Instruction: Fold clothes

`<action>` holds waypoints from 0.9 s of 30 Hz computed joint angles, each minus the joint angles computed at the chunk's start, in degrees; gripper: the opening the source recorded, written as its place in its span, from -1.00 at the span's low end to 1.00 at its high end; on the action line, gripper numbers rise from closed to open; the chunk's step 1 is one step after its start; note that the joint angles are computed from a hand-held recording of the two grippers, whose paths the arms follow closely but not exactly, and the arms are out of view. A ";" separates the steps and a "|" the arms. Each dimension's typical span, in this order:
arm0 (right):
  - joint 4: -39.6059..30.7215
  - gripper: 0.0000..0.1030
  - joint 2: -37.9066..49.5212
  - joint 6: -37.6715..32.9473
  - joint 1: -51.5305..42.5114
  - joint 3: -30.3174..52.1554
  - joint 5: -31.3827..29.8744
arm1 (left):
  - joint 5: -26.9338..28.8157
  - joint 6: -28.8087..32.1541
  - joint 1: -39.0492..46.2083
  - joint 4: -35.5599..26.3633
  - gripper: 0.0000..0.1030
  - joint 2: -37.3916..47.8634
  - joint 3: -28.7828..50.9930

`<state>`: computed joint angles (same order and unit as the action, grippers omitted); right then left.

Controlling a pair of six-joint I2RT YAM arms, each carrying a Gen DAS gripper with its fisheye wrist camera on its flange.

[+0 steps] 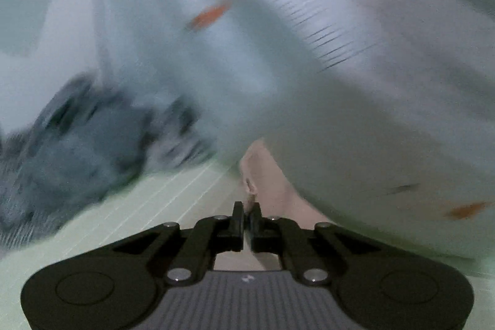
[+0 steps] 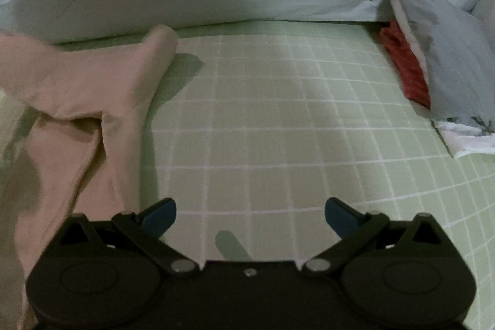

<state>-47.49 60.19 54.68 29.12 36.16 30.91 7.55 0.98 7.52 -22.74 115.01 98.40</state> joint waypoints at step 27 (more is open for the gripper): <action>-5.37 0.81 -14.65 15.10 27.58 -8.88 -1.46 | 4.63 16.54 3.82 -15.72 0.69 -49.83 -49.73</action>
<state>-52.86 45.53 69.78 56.70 27.28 29.45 12.18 17.53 11.34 -38.47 65.18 48.67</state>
